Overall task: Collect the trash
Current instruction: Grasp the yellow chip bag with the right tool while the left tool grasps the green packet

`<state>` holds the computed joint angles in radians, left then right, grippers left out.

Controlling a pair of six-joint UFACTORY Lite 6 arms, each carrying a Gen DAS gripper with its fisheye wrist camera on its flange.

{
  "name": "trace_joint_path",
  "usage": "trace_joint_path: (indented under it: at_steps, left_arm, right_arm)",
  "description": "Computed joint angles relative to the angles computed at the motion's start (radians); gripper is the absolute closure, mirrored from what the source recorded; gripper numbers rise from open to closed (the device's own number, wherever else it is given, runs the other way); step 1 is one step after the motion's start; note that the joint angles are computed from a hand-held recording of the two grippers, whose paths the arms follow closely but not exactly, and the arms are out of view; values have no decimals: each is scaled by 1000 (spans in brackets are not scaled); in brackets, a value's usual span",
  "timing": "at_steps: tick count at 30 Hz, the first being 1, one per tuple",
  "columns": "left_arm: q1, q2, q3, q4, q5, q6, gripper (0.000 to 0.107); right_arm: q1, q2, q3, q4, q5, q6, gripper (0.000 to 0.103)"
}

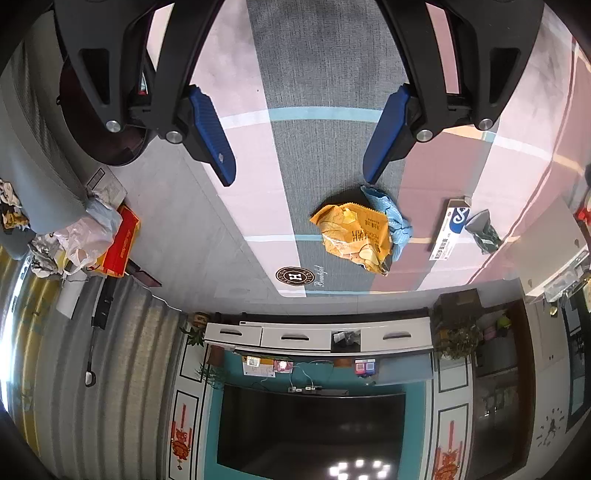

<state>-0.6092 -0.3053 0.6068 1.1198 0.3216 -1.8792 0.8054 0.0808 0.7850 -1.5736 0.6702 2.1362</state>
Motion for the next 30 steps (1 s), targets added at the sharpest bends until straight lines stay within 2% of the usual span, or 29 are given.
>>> trace_joint_path:
  at_steps: [5,9,12,16,17,19,21,24,30]
  left_arm:
    - [3,0,0,-12,-2,11,7]
    - [20,-9,-3,-42,-17,40,7]
    - [30,-11,-6,-43,-23,47,7]
    - [41,9,2,-24,-11,43,7]
    - [50,14,2,-24,-17,45,7]
    - [72,20,2,-38,-39,67,7]
    - [86,30,4,-47,-51,83,7]
    - [104,47,7,-47,-59,90,7]
    - [127,73,16,-68,-74,120,7]
  right_arm:
    - [-3,7,11,10,-3,-17,31]
    - [-33,88,120,44,-15,-137,31]
    - [-50,226,289,112,17,-306,31]
    - [-112,401,519,244,-47,-522,30]
    - [-135,454,597,311,-71,-597,29]
    - [-173,531,713,417,-117,-701,18]
    - [-206,625,860,552,-137,-850,16]
    - [-232,768,1072,671,-95,-994,9]
    - [-268,1012,1420,843,-30,-1228,9]
